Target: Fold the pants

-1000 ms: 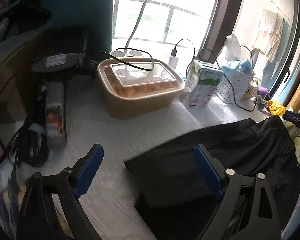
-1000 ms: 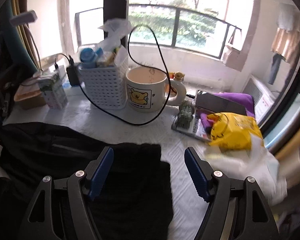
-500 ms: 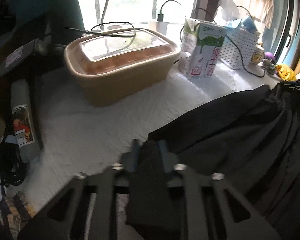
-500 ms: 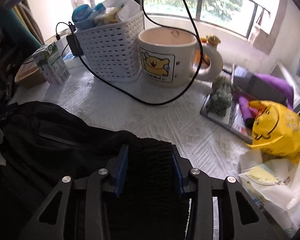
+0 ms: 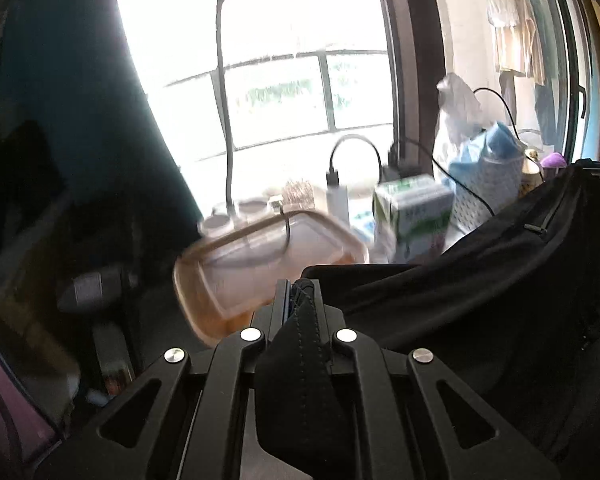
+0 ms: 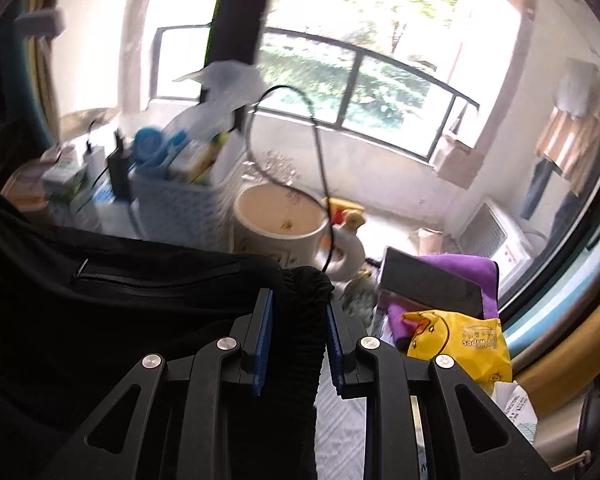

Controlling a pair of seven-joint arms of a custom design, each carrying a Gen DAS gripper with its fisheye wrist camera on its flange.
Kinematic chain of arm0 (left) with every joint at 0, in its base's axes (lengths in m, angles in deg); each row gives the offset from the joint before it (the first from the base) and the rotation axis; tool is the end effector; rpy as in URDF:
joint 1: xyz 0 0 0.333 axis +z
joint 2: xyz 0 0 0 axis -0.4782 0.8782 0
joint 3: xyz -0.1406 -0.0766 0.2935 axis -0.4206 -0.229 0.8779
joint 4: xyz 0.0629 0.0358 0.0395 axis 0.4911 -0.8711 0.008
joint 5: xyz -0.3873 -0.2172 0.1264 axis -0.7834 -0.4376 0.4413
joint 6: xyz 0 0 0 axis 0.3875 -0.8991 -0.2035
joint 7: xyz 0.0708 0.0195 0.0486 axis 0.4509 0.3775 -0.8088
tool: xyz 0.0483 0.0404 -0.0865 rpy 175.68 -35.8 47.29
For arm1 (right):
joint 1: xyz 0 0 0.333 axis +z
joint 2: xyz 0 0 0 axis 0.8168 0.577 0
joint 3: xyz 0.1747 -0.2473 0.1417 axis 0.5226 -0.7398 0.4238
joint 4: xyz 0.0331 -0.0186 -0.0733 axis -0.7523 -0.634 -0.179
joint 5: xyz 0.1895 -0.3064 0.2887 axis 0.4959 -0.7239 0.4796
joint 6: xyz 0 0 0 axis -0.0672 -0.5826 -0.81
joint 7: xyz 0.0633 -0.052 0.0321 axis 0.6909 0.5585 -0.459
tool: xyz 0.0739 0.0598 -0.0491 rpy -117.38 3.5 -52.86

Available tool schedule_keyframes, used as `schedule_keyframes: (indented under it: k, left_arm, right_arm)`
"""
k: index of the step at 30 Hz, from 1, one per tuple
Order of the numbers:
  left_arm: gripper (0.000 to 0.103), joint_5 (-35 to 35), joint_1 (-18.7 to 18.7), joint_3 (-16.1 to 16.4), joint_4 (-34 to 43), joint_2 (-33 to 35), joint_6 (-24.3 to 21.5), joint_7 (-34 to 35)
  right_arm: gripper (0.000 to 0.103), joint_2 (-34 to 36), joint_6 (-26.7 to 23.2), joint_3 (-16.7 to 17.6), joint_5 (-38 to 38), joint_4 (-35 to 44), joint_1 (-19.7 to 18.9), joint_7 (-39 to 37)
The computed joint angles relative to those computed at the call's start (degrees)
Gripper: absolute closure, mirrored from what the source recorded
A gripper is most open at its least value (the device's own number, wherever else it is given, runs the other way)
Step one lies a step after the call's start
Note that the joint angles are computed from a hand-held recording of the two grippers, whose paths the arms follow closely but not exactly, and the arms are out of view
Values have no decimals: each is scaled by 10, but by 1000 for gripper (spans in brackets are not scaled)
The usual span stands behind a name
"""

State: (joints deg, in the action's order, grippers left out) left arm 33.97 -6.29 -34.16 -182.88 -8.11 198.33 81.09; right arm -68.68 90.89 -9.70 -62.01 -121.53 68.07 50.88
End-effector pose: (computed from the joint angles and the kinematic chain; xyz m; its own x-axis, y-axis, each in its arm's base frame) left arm 0.4639 -0.1346 0.5224 0.1099 -0.9826 -0.1495 -0.5452 0.0662 -0.8357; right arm 0.6233 0.1740 0.5609 0.4066 -0.8796 0.2469 -0.5174 -0.4444 -0.7313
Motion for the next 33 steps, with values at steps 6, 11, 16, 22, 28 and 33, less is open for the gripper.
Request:
schedule_keyframes:
  k: [6,11,16,22,28,33]
  left_arm:
    - [65,25,-3,1,49,48,-65,22]
    - [24,21,-69,53,7,0,-79,24]
    - [24,-56,-191,132,-72,-94,-132,66]
    - [23,-216,-358,207,-174,-204,-211,127]
    - [23,-284,-420,190,-211,-246,-258,161]
    - [63,-267,-417,146,-218,-249,-230,153]
  right_arm:
    - [70,44,-19,2,-65,30,-11,76]
    - [19,8,-24,-1,-49,-4,-17,65]
    - [17,-110,1,-27,17,-115,10,-14]
    - [17,-273,-49,-89,90,-268,66,-114]
    - [18,-356,-121,-152,143,-340,85,-168]
    - [61,-373,-118,-183,221,-366,100,-199]
